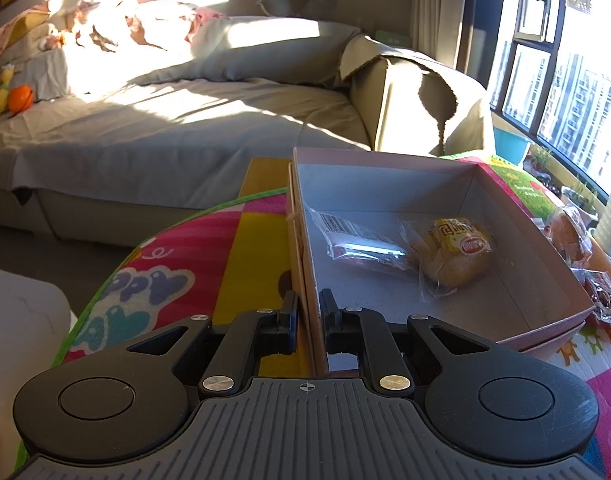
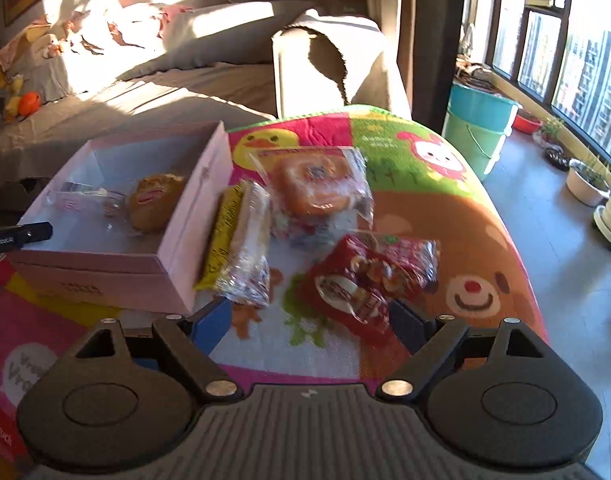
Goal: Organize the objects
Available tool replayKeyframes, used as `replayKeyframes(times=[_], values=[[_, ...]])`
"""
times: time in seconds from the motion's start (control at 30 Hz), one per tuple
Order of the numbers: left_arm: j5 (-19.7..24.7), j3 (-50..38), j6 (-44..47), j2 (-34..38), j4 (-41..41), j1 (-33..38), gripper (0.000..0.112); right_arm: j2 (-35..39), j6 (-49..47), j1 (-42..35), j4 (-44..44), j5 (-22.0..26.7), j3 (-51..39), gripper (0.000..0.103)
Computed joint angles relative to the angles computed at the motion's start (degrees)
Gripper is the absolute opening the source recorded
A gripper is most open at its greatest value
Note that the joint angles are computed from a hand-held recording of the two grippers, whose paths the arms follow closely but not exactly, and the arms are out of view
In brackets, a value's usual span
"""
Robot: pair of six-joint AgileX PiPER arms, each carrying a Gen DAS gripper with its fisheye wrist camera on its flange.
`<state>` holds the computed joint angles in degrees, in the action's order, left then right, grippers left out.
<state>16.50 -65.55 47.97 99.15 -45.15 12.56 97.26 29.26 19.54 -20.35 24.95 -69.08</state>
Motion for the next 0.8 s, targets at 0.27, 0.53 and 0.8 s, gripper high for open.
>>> replayKeyframes(times=[0.27, 0.53, 0.8], values=[[0.3, -0.4, -2.3, 0.0, 2.4, -0.1, 0.013, 1.6, 0.5, -1.8, 0.8, -1.5, -0.2, 0.087], [-0.2, -0.7, -8.0, -0.1, 8.3, -0.9, 0.013, 15.8, -10.0, -7.6, 25.2, 4.2, -26.0, 0.099], [-0.2, -0.9, -10.3, -0.1, 10.7, -1.2, 0.012, 31.2, -10.5, -8.6, 25.9, 17.3, -48.5, 0.081]])
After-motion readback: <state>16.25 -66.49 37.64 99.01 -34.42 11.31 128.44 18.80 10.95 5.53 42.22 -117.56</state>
